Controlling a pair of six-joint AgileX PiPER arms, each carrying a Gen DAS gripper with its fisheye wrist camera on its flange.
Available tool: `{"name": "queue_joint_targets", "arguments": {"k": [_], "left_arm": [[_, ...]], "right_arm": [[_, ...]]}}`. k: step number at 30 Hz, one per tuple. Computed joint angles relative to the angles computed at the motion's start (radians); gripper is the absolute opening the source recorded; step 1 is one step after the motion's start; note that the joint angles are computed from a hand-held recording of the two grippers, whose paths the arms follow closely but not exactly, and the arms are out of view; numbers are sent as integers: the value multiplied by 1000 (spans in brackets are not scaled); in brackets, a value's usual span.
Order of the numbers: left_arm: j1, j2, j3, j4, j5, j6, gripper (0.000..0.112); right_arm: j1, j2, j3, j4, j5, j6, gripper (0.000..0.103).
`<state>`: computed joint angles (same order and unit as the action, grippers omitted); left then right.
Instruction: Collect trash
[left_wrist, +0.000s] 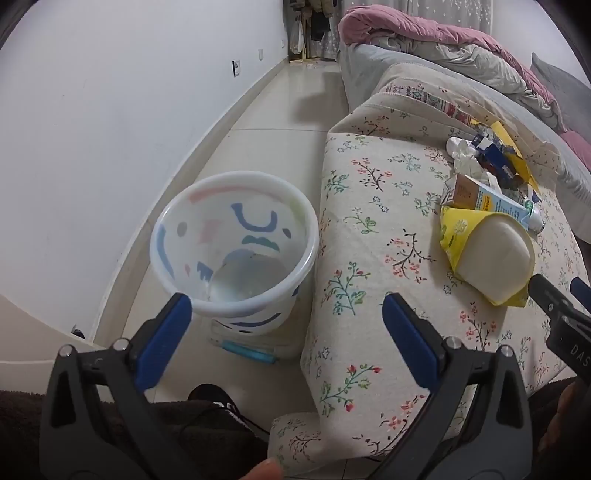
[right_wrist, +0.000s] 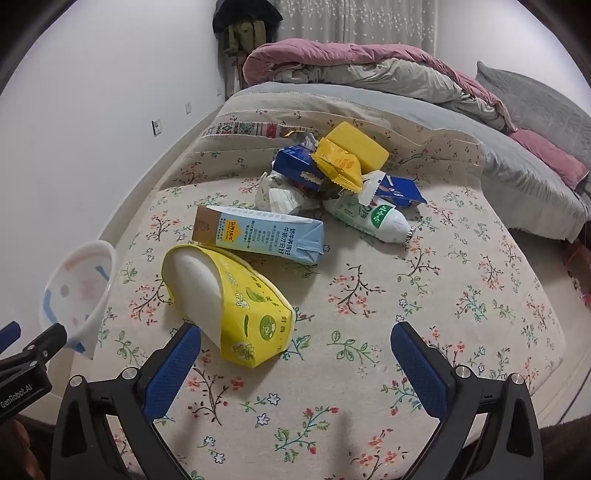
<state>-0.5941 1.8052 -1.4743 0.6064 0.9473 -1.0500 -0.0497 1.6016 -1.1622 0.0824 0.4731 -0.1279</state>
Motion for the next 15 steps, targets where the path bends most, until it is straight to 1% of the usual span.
{"name": "queue_joint_targets", "arguments": {"k": [3,10,15], "left_arm": [[1,-3,8,4,-4,-3,103],[2,-5,16,4,-8,-1,103],[0,-4,14,5,-4,-2,103]], "right_arm": [[7,2,-3,-11,6,14,103],[-10,7,-2,35,9,-29,103],[-13,15,-12,62,29,-49,103]]}}
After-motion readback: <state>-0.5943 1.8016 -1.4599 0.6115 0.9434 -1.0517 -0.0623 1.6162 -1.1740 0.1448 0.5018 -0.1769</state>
